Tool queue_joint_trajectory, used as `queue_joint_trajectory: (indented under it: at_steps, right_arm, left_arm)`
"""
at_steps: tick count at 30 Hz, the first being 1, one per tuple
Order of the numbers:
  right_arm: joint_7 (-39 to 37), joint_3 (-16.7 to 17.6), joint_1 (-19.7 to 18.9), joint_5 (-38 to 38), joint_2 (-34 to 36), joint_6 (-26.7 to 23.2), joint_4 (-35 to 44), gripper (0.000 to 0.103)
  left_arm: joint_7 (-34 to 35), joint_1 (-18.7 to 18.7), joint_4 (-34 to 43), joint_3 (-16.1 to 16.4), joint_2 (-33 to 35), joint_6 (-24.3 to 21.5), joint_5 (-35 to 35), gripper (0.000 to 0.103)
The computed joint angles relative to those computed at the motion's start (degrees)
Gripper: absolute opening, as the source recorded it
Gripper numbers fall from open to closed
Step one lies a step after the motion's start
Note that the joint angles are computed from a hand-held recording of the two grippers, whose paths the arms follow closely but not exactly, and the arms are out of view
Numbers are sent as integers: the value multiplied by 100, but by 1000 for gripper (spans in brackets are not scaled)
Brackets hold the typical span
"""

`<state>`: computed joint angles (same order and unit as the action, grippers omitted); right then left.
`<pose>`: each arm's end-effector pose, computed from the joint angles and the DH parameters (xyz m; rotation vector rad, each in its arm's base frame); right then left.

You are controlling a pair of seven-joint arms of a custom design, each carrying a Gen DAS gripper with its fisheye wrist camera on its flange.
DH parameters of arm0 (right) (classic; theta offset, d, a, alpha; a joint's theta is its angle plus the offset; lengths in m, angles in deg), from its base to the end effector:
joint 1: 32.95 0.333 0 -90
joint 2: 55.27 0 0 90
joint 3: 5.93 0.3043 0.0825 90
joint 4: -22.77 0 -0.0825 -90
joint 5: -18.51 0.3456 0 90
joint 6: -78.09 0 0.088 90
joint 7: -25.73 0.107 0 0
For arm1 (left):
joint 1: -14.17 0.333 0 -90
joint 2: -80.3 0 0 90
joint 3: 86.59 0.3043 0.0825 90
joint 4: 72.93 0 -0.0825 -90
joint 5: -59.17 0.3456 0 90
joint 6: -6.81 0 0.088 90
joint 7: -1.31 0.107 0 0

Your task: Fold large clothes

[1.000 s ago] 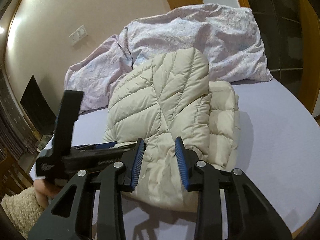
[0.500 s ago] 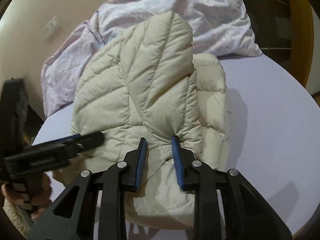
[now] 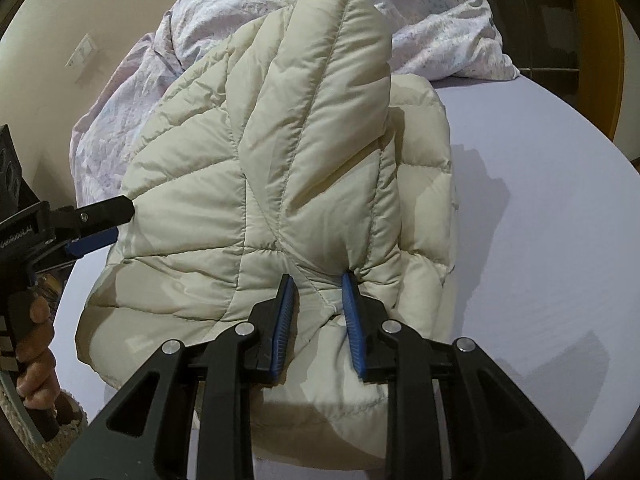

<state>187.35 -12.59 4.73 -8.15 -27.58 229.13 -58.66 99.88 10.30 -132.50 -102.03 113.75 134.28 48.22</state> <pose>0.5873 0.3881 0.5066 -1.3506 1.9306 -0.4097 0.6932 -0.1782 0.5780 -1.6426 2.2936 -0.9920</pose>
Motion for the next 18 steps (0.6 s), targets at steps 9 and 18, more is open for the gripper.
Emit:
queue_joint_trajectory:
  at_steps: [9, 18]
  right_arm:
    - [-71, -1, -15, 81, 28, -12, 28, 25]
    - [53, -54, 95, -45, 77, -338, 245, 25]
  left_arm:
    - [-105, -233, 211, 195, 227, -47, 556, 76]
    - [-182, -415, 568, 278, 519, -311, 987, 77]
